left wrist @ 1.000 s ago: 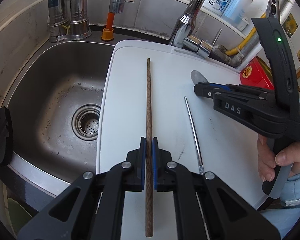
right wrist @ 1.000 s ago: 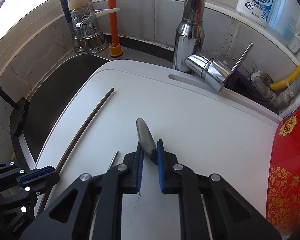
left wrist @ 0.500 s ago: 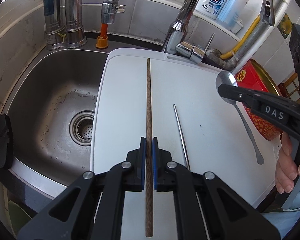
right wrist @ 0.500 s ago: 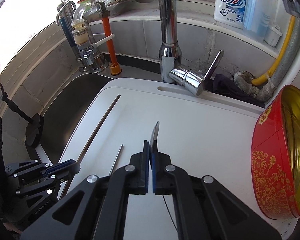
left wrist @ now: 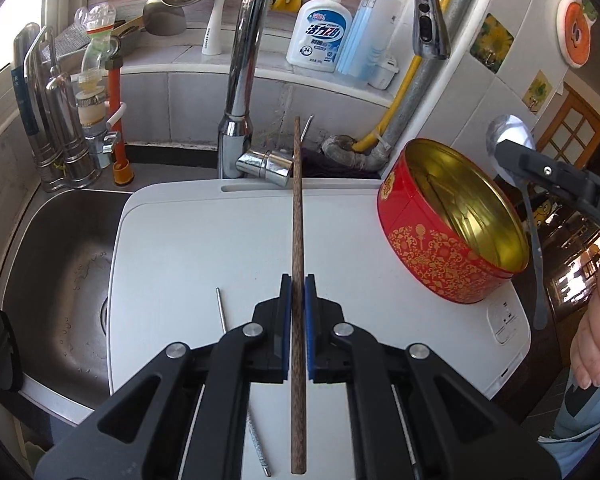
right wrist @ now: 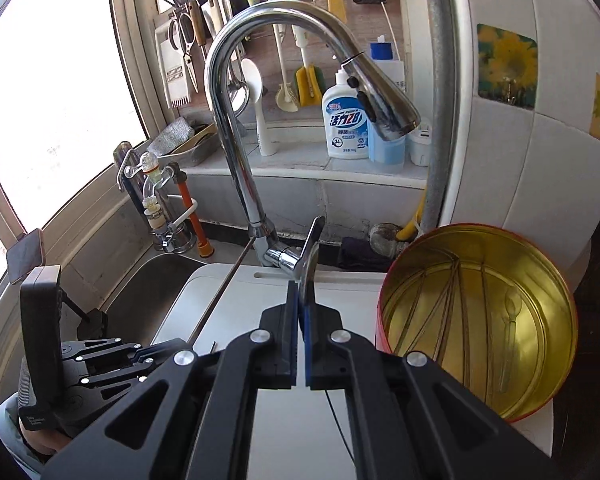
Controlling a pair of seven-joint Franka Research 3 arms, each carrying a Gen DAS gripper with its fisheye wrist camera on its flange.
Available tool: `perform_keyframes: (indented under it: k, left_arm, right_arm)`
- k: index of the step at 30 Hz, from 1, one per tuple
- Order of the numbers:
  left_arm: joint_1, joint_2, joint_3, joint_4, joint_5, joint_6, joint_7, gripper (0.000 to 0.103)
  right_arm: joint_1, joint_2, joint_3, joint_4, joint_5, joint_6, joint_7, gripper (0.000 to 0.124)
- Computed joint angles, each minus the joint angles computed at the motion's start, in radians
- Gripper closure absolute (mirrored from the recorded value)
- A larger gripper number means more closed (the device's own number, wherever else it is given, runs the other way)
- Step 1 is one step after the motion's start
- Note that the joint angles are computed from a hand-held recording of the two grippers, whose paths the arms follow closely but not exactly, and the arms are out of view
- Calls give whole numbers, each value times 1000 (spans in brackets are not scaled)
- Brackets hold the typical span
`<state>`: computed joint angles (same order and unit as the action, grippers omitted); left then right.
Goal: Organize utensils
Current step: 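Carry the metal spoon in the right tool and the wooden chopstick in the left tool over the tin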
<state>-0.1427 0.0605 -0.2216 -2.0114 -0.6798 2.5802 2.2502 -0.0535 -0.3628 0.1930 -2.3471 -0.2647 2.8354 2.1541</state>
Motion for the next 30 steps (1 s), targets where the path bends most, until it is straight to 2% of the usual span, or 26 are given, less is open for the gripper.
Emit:
perform_keyframes:
  k: [4,10,15,17,20,24,30]
  left_arm:
    - [-30,-7,-25,50,-34,5,31,97]
    - [-77,45,-63,167,-46,-38,18,97]
    - [-115,122,-103,267,5,-79,-26,97]
    - [-127,174,-117,335,44,-104,-72,97]
    - [-152,262,-129,452,139,-141,-167,97]
    - [-187,393,-131,623,282,-248,-316,97]
    - [-214,510,-142,759,407,-359,-414,97]
  right_arm:
    - [-61,-123,-16,-68,-11,6,16,121]
    - [-123,-240,-79,-138,89,9,-41,121]
    - [-102,-252,-172,-160,217,28,-146,121]
    - [-80,-226,-208,-144,276,41,-186,121]
    - [4,-158,-300,-89,391,59,-287,121]
    - [96,-28,-410,17,566,10,-412,121]
    - [21,130,-382,107,652,-94,-426,121]
